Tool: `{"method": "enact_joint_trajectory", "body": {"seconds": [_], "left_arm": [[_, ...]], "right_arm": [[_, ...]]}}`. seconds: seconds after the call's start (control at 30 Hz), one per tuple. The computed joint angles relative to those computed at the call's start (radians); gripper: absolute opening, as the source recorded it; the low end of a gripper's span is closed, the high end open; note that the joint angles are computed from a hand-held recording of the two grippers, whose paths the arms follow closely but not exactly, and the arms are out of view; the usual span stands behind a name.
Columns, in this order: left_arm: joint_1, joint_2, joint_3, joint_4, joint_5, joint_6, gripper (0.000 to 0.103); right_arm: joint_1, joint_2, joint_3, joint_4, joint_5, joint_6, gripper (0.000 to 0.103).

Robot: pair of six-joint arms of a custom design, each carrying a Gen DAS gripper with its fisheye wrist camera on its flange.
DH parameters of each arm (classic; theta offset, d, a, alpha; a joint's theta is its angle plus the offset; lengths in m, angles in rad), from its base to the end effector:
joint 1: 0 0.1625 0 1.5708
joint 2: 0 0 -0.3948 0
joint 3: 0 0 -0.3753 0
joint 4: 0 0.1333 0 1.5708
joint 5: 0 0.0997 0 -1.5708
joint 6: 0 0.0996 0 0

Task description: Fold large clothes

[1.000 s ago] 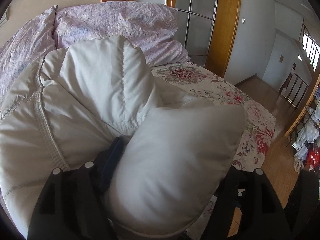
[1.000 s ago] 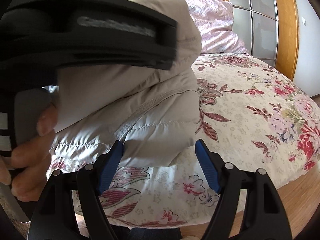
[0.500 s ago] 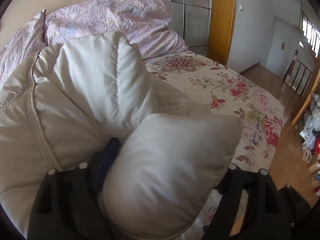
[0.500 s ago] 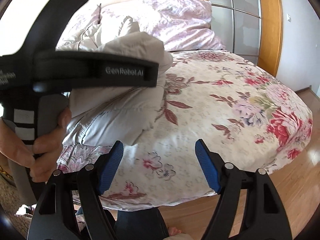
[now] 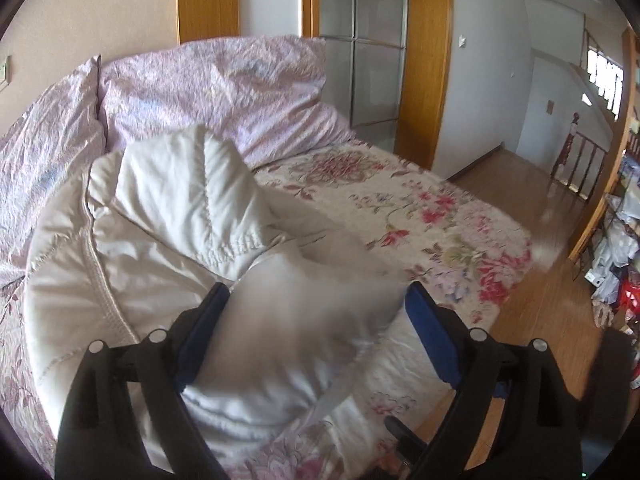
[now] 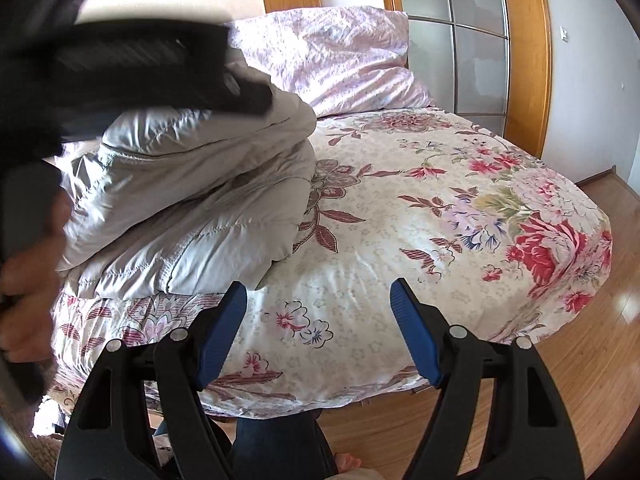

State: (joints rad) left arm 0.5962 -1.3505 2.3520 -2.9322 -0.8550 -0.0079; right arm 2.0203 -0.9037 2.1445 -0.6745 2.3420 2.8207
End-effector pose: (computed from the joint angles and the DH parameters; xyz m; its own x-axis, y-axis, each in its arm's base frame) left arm -0.2264 -0.3937 0.1964 -0.6210 0.4905 -0.6114 0.7696 0.5294 -0.3570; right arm 0.2195 -0.3079 -0.0048 -0.7819 0.0546 0.6210 -0.5056 0.5274 -0.6829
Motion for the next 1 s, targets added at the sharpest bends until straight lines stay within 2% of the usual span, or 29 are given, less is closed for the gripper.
{"method": "enact_joint_trajectory", "body": {"seconds": [0.07, 0.17, 0.23, 0.33, 0.43, 0.57, 0.67, 0.73, 0.8, 1.0], "left_arm": [[-0.028, -0.066, 0.023, 0.0, -0.008, 0.006, 0.094], [-0.045, -0.164, 0.042, -0.002, 0.021, 0.009, 0.095], [-0.018, -0.209, 0.029, 0.004, 0.047, 0.01, 0.095], [0.043, -0.229, -0.001, 0.006, 0.13, 0.007, 0.095], [0.1, -0.212, -0.021, -0.051, 0.197, 0.047, 0.094], [0.157, -0.154, -0.049, -0.146, 0.25, 0.133, 0.094], [0.206, -0.122, -0.075, -0.121, 0.231, 0.133, 0.093], [0.239, -0.095, -0.09, -0.088, 0.185, 0.117, 0.092], [0.24, -0.051, -0.085, -0.164, 0.211, 0.166, 0.092], [0.248, 0.019, -0.08, -0.239, 0.19, 0.204, 0.093]], "right_arm": [[0.008, 0.001, 0.001, -0.005, 0.006, -0.002, 0.075], [0.022, 0.005, -0.001, -0.006, 0.009, -0.003, 0.075], [0.03, 0.009, -0.004, -0.004, 0.005, -0.004, 0.075], [0.041, 0.017, -0.013, 0.003, -0.005, -0.009, 0.075], [0.049, 0.032, -0.031, 0.02, -0.009, -0.011, 0.075], [0.058, 0.041, -0.047, 0.044, -0.021, -0.003, 0.075], [0.069, 0.037, -0.052, 0.052, -0.033, -0.008, 0.075], [0.08, 0.028, -0.055, 0.052, -0.042, -0.02, 0.075], [0.093, 0.013, -0.063, 0.056, -0.054, -0.042, 0.075], [0.139, -0.007, -0.15, 0.079, -0.086, -0.173, 0.075]]}}
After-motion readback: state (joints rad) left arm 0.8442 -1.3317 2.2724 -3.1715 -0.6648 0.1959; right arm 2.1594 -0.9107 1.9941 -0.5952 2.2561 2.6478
